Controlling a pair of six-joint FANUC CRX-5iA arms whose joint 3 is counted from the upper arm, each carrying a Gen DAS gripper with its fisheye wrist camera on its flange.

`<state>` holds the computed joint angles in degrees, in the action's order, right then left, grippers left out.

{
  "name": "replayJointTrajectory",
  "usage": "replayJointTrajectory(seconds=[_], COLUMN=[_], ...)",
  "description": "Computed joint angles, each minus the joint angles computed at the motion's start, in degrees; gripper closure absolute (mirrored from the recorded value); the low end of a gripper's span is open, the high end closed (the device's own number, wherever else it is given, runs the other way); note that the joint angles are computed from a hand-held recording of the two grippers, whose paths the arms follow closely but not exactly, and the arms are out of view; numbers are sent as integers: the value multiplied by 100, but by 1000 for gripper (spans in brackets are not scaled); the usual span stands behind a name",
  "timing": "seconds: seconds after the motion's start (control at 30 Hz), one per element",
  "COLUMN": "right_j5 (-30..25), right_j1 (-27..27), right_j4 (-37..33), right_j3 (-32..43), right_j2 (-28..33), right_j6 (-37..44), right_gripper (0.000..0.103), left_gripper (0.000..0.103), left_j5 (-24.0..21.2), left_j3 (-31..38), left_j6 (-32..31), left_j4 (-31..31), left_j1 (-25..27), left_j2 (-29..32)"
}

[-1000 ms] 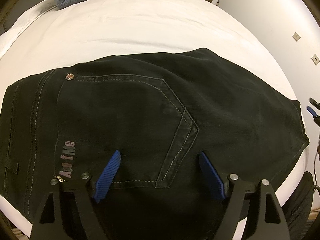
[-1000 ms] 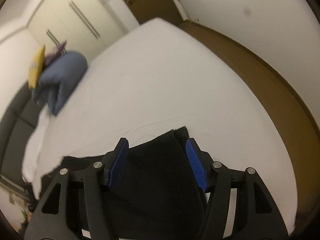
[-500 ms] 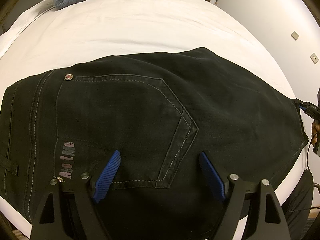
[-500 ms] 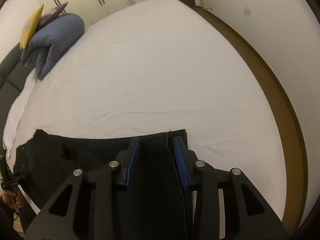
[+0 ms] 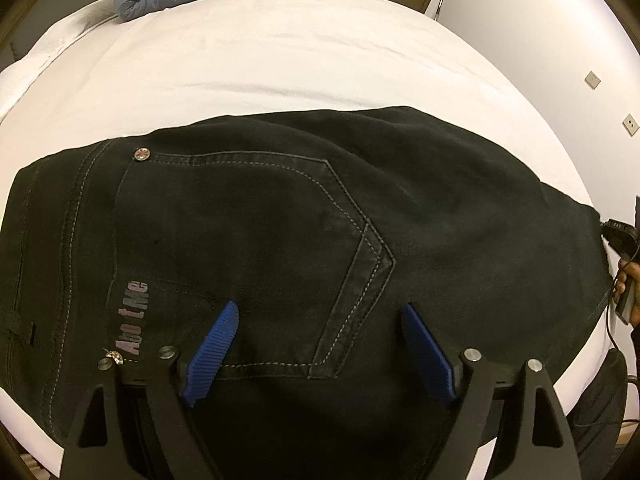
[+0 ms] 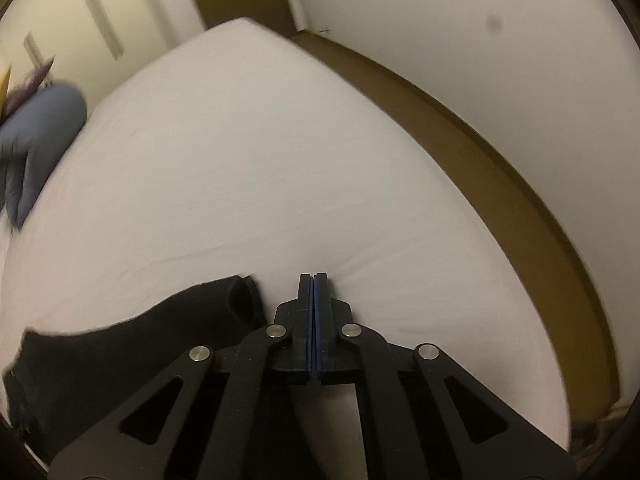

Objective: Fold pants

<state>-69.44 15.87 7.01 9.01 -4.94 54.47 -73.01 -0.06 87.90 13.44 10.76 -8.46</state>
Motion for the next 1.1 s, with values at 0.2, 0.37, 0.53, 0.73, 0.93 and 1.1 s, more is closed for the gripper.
replayJointTrajectory(seconds=[0.2,0.37,0.53,0.73,0.93,1.1], right_j5=[236,606,815,681,-169,1260], right_j1=[0,-72,1221,1918,2508,2405], right_j4=[811,-1020,-2513,-2403,-520,-2459], right_j3=[-379,-198,-673,-1492,-1566,-1618], right_j2=[-334,-1109,-1542,-1410,-1688,-2071], right_j6=[-997,-428,66,-1032,-2720,-2208], right_gripper=[102,101,101,103,96,36], left_gripper=[14,13,12,12,12,12], left_j5=[59,277,202,6,-30,94], left_j3=[-15,-226,-234,-332,-589,-912], left_j6=[105,202,303,-121,-277,-455], left_j4=[-17,100,-90,-162,-232,118], left_j1=[-78,-27,-129,-91,-68,230], left_j2=[-16,-223,-333,-492,-875,-1103])
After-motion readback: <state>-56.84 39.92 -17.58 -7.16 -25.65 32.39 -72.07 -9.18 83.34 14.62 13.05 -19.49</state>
